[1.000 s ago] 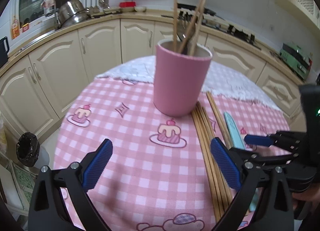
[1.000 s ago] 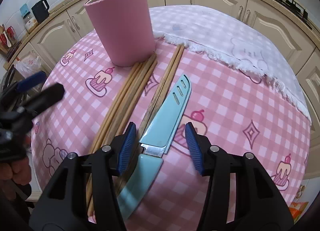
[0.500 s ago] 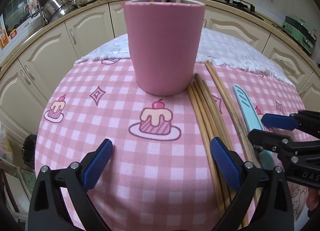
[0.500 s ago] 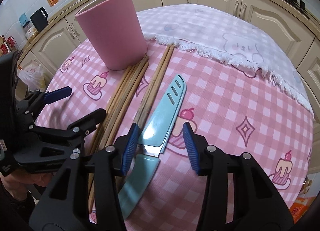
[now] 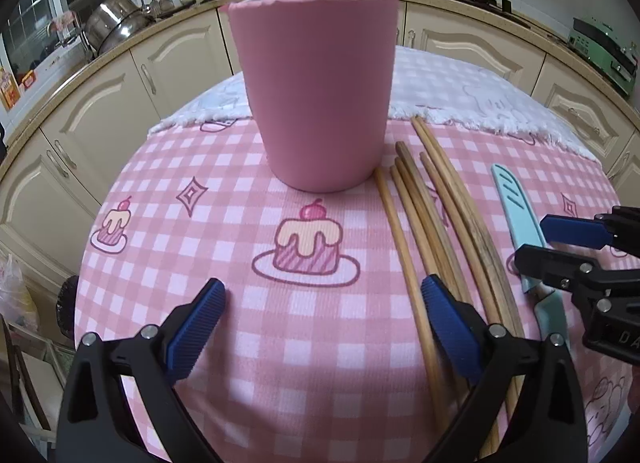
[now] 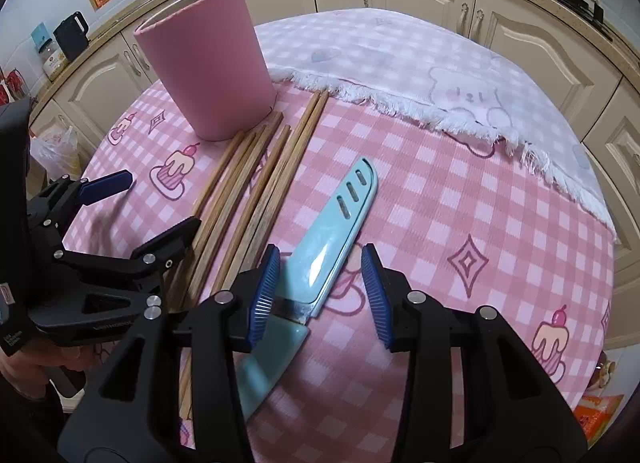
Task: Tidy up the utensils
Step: 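Grasp the light-blue knife with the right tool while the left tool grasps a chopstick, then lift the knife with the right tool while the left tool carries the chopstick toward the cup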
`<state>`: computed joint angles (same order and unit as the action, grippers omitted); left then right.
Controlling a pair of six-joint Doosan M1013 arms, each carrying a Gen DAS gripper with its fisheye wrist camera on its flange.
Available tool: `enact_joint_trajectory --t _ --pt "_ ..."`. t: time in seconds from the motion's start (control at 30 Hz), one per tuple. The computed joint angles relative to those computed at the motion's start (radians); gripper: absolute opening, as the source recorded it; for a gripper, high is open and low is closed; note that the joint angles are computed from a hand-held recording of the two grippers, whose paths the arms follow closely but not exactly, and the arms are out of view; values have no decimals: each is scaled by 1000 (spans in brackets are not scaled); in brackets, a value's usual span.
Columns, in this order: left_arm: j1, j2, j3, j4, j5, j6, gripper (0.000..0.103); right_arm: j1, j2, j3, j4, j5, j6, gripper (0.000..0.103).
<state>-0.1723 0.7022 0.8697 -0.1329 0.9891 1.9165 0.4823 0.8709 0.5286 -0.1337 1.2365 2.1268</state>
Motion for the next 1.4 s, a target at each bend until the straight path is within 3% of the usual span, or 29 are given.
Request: enact_joint_trajectory --t 0.17,0.23,0.33,0.4,0.47,0.53,0.57,0.6,0.63,0.7,0.83,1.0,1.07,1.23,1.4 --pt "-8 13 -26 20 5 18 94 5 67 -126 -30 84 20 39" --pt "0 26 -53 -37 45 56 78 9 93 -177 -33 111 -6 32" --pt "3 33 -68 -76 71 97 63 12 102 -195 -38 124 -21 31" --pt "1 41 -87 -82 95 112 57 2 101 -196 -9 122 17 31" --pt "-1 51 -108 -79 116 105 55 3 136 -267 -16 174 6 31" --pt "-3 62 -130 -90 136 115 41 10 186 -364 -48 229 -24 30" --pt "-2 66 -139 -101 147 123 33 14 186 -362 -65 225 -39 29" --pt "-2 71 -150 -112 163 127 13 14 165 -318 -62 196 -33 28" --pt "-1 74 -158 -120 180 127 5 8 122 -233 -35 135 -16 27" --pt "5 72 -154 -146 193 129 5 1 50 -93 8 12 5 25" --pt "22 42 -98 -198 172 123 4 2 -34 65 12 -129 32 25" --pt "34 5 -36 -218 126 121 4 2 -60 107 34 -155 2 25" --pt "37 -4 -24 -222 115 117 4 6 -54 92 39 -126 -29 25" --pt "32 -8 -15 -194 116 105 5 22 37 -84 8 93 -95 26" --pt "22 -10 -6 -140 105 113 6 33 107 -225 -35 241 -86 27"
